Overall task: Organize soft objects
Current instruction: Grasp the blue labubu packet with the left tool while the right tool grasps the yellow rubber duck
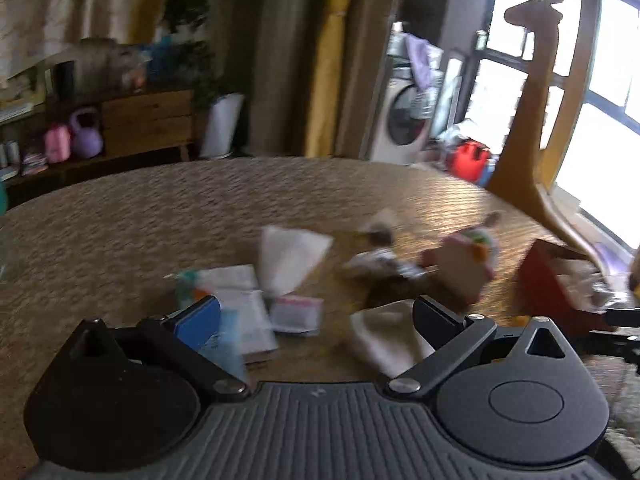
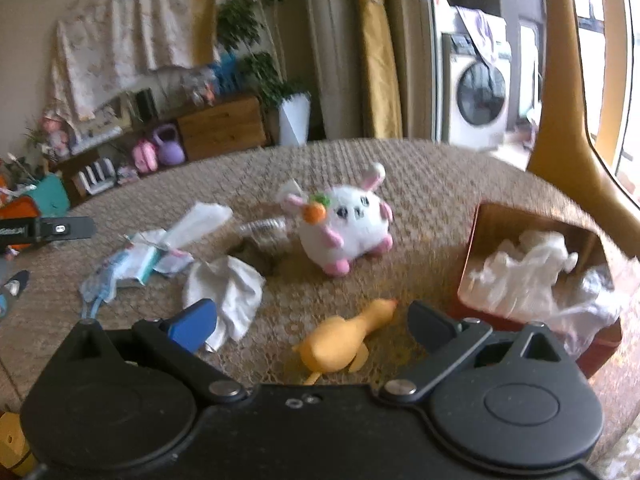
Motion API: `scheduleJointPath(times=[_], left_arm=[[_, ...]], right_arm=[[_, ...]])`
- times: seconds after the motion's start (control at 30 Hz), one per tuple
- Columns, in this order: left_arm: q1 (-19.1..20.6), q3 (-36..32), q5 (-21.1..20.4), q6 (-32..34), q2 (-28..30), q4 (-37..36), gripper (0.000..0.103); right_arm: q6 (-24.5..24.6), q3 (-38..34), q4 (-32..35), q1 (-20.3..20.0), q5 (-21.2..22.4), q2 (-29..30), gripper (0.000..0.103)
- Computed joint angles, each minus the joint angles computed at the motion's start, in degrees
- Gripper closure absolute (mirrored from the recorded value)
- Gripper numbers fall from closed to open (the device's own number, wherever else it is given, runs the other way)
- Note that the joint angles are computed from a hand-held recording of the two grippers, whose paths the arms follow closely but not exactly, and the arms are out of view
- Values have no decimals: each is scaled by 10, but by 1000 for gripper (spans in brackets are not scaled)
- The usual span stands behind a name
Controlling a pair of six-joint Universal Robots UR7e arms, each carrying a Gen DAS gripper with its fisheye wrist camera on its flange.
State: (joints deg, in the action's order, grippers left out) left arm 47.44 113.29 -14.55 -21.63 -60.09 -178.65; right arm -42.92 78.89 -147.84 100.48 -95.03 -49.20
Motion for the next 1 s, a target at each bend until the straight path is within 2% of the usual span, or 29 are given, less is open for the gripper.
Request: scheduleJointPath(times=[0.1, 0.13, 0.17, 0.33, 0.4, 0.5, 0.7, 0.87, 1.0], left_arm=[[14, 16, 27, -122, -32, 128, 0], [18, 21, 29, -144, -38, 148, 0], [24, 24, 29, -159, -42, 154, 0], [54, 27, 13, -282, -75, 290, 0], [66, 28, 1, -285, -78, 291, 0], [80, 23, -14, -325, -83, 324, 0], [94, 15, -24, -322, -73, 314, 1], [105, 20, -51, -290, -70, 240, 4], [106, 22, -57, -266, -68, 210, 14]], right_arm=[[24, -13, 1, 4, -29, 20, 1], [32, -18, 6, 4, -34, 25, 1], [41, -25, 13, 5, -41, 31, 1], [65, -54, 28, 8, -74, 61, 1], [73, -62, 29, 9, -88, 70, 3], [79, -72, 34, 10, -104, 82, 5], [86, -83, 41, 10, -127, 96, 9], [102, -93, 54, 9, -122, 103, 15], [104, -97, 62, 11, -127, 108, 19]])
